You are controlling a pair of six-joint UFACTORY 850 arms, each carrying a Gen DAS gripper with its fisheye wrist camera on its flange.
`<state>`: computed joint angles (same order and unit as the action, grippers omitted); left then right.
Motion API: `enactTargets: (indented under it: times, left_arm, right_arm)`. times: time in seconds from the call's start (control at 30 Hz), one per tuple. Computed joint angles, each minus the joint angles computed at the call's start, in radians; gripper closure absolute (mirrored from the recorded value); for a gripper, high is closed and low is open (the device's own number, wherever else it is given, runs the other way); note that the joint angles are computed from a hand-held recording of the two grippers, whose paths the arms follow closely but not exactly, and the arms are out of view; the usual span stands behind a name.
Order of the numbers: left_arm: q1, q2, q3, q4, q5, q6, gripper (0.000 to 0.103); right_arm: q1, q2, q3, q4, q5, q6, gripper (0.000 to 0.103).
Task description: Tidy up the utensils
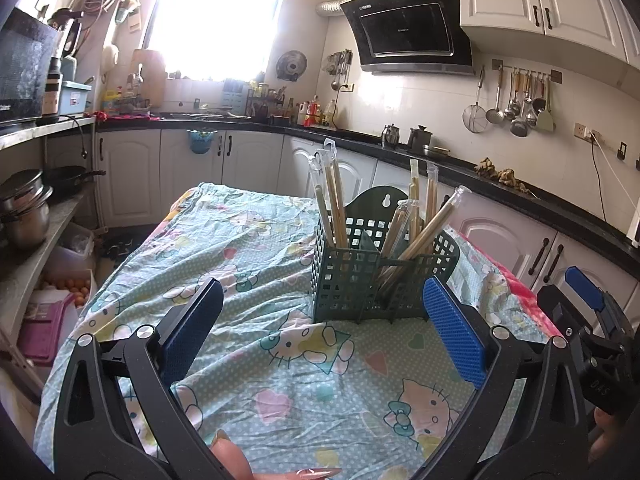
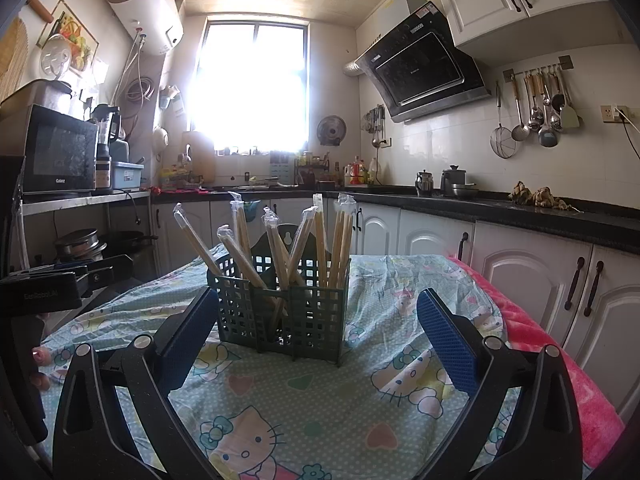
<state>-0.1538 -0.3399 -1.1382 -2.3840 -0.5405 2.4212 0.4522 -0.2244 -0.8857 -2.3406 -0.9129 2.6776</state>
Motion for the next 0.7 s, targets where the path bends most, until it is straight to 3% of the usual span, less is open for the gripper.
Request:
enactTargets:
  times: [0.7]
  left_arm:
    - [0.002,-0.013,-0.012,0.033,0.011,-0.020,0.011]
  right_arm:
    - [-0.004,0.005,-0.001,0.024,0.013,-0.019,0.007]
